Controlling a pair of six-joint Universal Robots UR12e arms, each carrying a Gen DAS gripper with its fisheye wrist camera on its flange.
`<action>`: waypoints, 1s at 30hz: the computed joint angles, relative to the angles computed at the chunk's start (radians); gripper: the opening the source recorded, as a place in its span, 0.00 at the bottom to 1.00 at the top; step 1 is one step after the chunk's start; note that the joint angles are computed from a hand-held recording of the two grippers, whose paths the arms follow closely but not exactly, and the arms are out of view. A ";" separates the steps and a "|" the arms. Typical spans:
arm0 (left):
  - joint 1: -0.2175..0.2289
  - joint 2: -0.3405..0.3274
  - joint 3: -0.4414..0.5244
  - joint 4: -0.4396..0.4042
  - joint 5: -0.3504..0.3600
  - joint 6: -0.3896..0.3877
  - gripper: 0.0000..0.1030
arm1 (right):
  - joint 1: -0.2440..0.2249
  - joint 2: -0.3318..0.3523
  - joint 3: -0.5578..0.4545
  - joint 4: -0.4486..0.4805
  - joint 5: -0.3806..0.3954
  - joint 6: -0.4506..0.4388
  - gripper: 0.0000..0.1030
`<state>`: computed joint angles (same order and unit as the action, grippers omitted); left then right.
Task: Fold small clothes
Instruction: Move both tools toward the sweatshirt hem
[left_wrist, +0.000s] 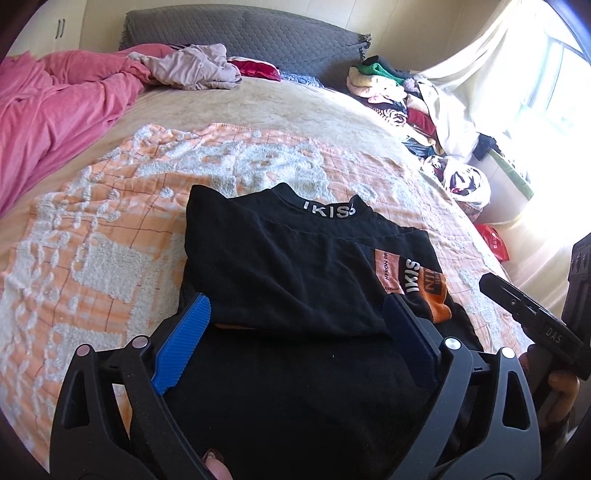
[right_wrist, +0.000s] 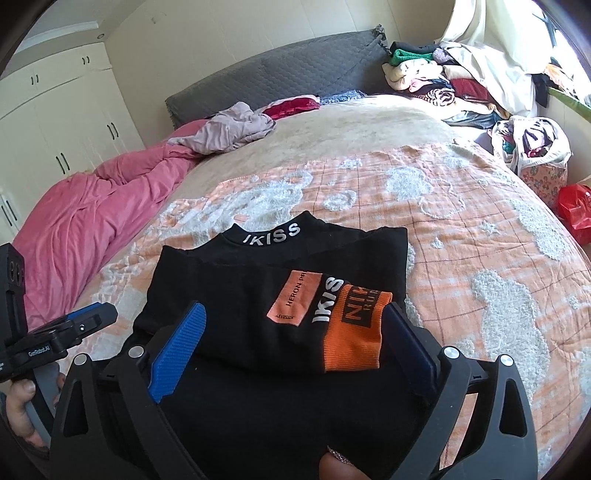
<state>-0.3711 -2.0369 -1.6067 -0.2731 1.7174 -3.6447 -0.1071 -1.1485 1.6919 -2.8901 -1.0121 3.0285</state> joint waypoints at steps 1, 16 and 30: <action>-0.001 0.002 -0.001 0.000 0.001 -0.001 0.86 | -0.002 -0.002 0.002 -0.004 0.003 0.001 0.93; -0.025 0.050 -0.054 0.004 0.074 0.031 0.91 | -0.018 -0.054 0.055 -0.085 0.046 0.005 0.94; -0.035 0.101 -0.112 0.021 0.095 0.031 0.91 | -0.015 -0.116 0.128 -0.100 0.046 -0.044 0.95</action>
<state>-0.4058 -1.9356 -1.7184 -0.2523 1.8121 -3.6135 -0.1223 -1.2644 1.8196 -2.9900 -0.9660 2.9848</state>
